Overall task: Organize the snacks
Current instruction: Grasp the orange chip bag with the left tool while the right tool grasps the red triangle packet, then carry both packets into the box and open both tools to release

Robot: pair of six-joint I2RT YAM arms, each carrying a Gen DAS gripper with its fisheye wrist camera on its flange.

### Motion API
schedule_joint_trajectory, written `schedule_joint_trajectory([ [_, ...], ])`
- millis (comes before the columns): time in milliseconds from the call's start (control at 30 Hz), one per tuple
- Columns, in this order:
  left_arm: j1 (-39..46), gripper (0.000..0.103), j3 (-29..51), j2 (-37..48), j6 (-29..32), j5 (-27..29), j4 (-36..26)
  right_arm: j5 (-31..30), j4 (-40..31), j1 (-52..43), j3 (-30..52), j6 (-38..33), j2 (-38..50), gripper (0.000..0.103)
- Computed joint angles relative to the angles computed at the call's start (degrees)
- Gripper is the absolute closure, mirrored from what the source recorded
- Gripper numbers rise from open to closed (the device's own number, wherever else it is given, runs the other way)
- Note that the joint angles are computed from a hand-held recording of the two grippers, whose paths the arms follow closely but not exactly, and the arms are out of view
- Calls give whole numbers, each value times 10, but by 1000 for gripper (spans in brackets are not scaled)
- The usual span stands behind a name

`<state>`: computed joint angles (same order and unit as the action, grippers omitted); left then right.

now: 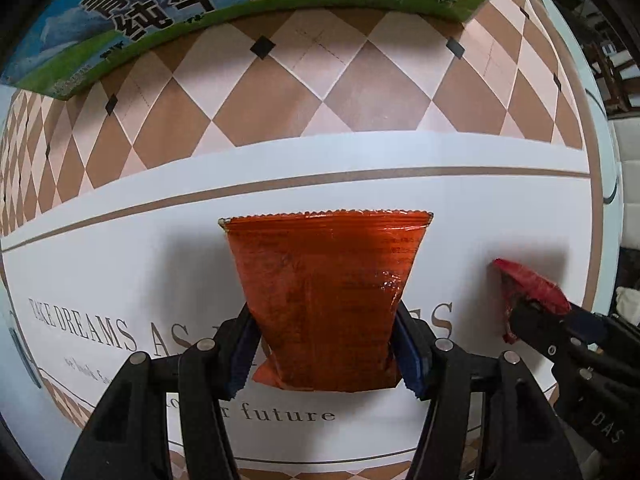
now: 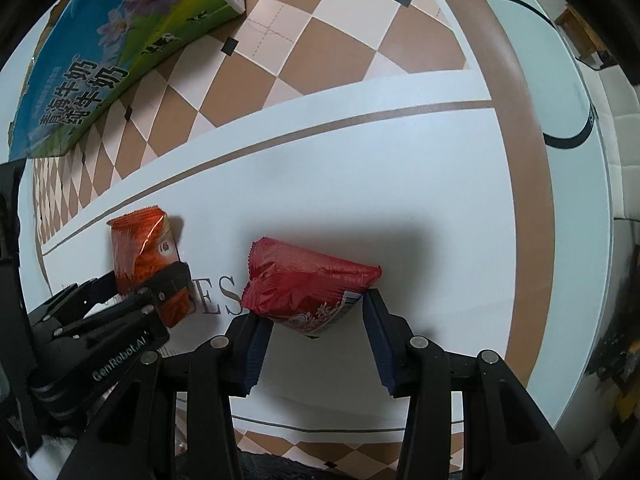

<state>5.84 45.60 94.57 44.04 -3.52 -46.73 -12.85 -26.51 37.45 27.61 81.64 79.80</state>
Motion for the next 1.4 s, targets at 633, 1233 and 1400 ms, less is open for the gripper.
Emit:
schedule_joint_trajectory([
  [633, -51, 57, 46, -37, -40, 40, -68, 30, -4, 19, 9, 14, -1, 64],
  [1233, 21, 58, 622, 139, -35, 195, -404, 38, -110, -101, 184, -80, -83, 65],
  [1400, 2, 58, 794, 247, -63, 166, -409, 26, -122, -165, 316, -157, 1, 65],
])
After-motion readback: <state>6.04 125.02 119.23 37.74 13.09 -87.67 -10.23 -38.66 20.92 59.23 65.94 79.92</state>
